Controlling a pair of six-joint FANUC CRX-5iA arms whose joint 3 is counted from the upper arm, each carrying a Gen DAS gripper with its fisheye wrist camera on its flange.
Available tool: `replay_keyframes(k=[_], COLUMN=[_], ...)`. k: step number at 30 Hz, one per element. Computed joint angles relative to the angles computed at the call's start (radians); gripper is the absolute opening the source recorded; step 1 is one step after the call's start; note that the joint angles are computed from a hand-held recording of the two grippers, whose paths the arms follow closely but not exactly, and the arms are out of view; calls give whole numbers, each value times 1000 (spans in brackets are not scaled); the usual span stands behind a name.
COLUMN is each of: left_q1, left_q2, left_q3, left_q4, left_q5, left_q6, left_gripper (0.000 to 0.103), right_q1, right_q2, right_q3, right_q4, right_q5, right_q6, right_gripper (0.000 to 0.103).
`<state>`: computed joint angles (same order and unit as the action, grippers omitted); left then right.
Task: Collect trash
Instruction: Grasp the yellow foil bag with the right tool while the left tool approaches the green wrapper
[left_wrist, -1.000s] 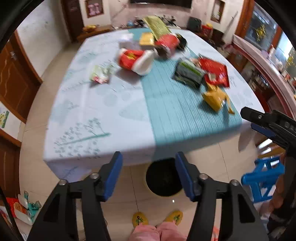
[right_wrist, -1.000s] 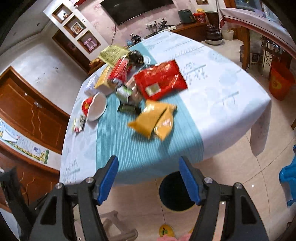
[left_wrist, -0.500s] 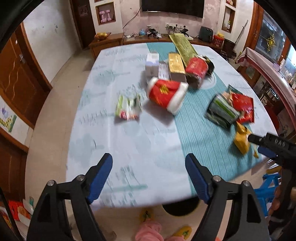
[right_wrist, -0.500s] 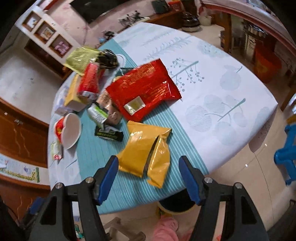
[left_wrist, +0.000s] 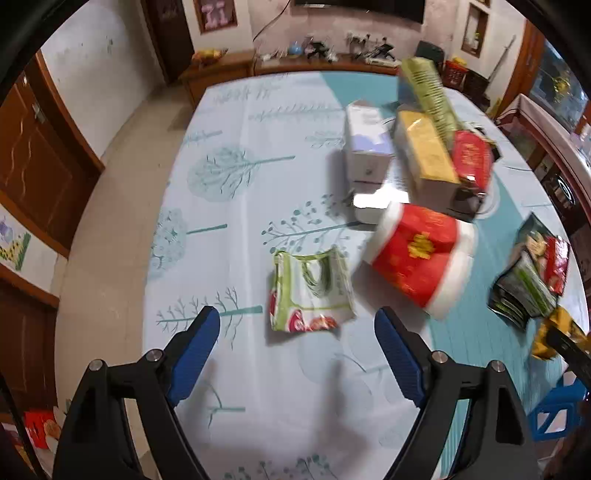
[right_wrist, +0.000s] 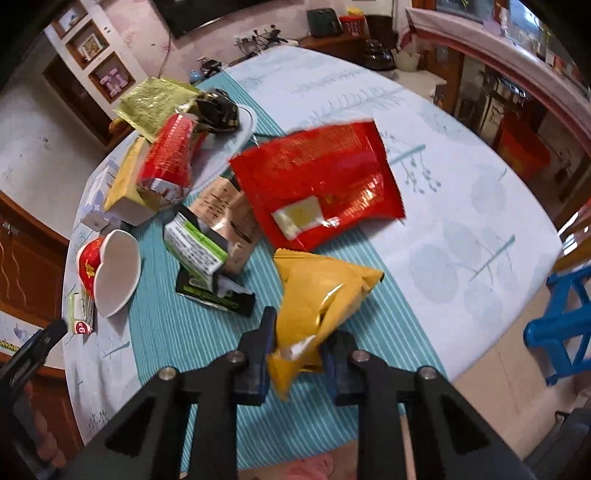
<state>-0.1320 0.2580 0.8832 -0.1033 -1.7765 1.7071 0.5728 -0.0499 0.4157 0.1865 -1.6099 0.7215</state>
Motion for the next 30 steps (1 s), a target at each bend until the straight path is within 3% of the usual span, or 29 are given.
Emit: replay_keyframes(k=[10,18,22,30], left_q1=[42,50,61,60], left_q2=[69,88,102,97], left_q3=[5,11,22,17], left_q4=[32,49,82,91], left_q5=[-40,-40,-30,-34], left_q6=[21,14,-4,0], left_gripper=[84,84,72,71], right_q1=[8,-40,-44,-24], right_q2=[-16,16,48,80], right_q3=[13,99,140,145], right_q4=[97,-42,-84,-79], right_q5=[75,127,105,60], right_q6=[97,241,289,345], right_gripper=[19,20,23,31])
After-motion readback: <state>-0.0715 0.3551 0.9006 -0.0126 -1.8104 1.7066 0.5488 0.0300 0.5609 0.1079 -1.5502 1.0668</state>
